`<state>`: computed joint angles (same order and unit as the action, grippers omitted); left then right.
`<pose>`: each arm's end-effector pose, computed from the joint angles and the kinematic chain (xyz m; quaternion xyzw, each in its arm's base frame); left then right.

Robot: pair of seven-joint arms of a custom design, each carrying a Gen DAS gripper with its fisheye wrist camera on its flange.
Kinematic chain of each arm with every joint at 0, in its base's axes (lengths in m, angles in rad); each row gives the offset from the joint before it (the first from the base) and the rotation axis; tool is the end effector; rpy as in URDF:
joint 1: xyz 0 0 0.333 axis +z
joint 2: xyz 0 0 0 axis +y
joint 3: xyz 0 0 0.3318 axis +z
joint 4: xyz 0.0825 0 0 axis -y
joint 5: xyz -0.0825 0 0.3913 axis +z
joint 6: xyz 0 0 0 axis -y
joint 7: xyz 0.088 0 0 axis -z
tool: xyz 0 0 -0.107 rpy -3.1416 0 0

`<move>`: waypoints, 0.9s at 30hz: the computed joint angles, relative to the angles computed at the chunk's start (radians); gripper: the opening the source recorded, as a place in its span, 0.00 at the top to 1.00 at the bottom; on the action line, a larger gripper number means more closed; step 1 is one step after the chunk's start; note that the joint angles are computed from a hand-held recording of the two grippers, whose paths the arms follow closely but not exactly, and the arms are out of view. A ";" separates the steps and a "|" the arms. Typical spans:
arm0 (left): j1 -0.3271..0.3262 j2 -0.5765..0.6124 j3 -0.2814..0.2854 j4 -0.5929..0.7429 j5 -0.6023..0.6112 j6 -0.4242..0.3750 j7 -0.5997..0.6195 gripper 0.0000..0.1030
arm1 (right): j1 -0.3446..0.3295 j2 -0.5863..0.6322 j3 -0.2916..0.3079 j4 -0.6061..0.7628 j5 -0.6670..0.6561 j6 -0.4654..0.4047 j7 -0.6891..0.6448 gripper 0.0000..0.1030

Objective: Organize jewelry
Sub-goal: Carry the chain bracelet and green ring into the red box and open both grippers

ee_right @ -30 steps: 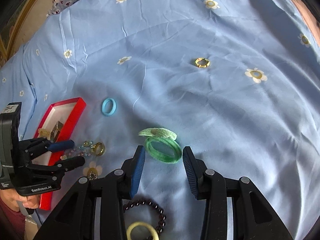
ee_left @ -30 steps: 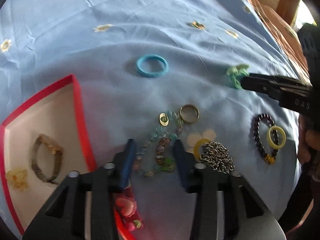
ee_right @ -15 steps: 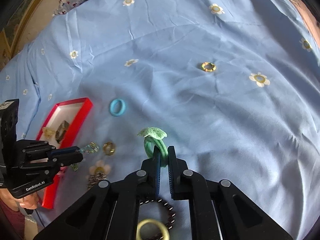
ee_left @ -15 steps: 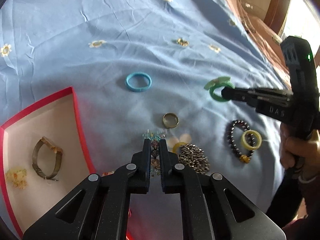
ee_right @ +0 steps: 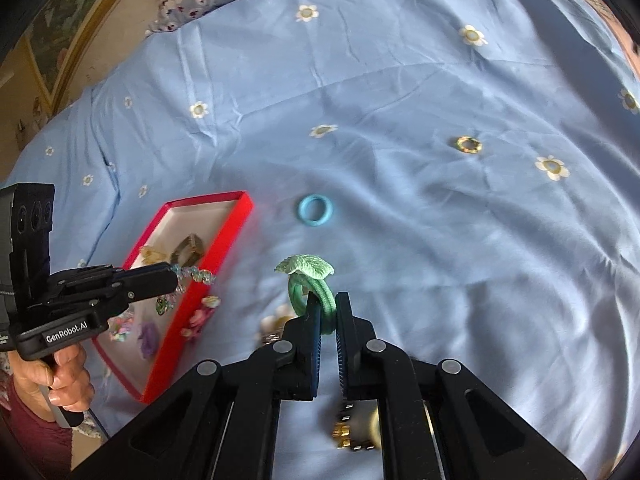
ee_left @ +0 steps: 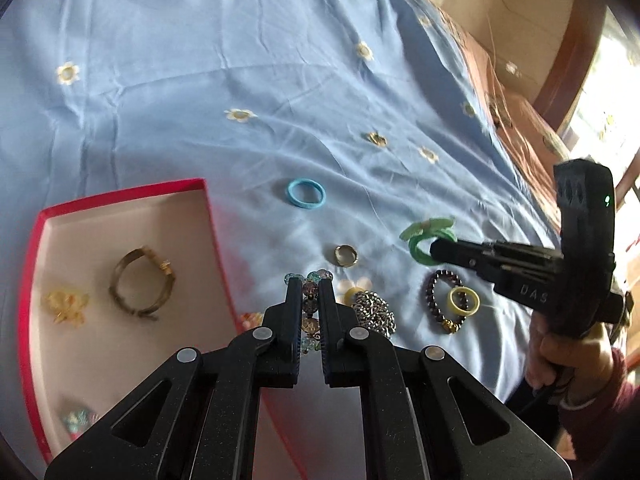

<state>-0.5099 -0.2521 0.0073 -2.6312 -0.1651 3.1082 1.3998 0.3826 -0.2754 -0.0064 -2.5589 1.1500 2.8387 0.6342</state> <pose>0.4126 -0.2109 0.4269 -0.6027 0.7137 -0.3343 0.1245 0.4362 0.1212 0.4134 -0.7416 0.5549 -0.0562 0.3727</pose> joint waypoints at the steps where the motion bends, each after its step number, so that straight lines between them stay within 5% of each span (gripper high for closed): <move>1: 0.017 -0.013 -0.014 -0.013 0.005 0.005 -0.016 0.94 | 0.005 -0.003 0.003 0.000 0.004 -0.004 -0.002 0.94; 27: 0.211 -0.248 0.017 -0.259 0.232 0.063 -0.302 0.94 | 0.117 0.080 0.099 0.100 0.010 -0.037 0.004 0.94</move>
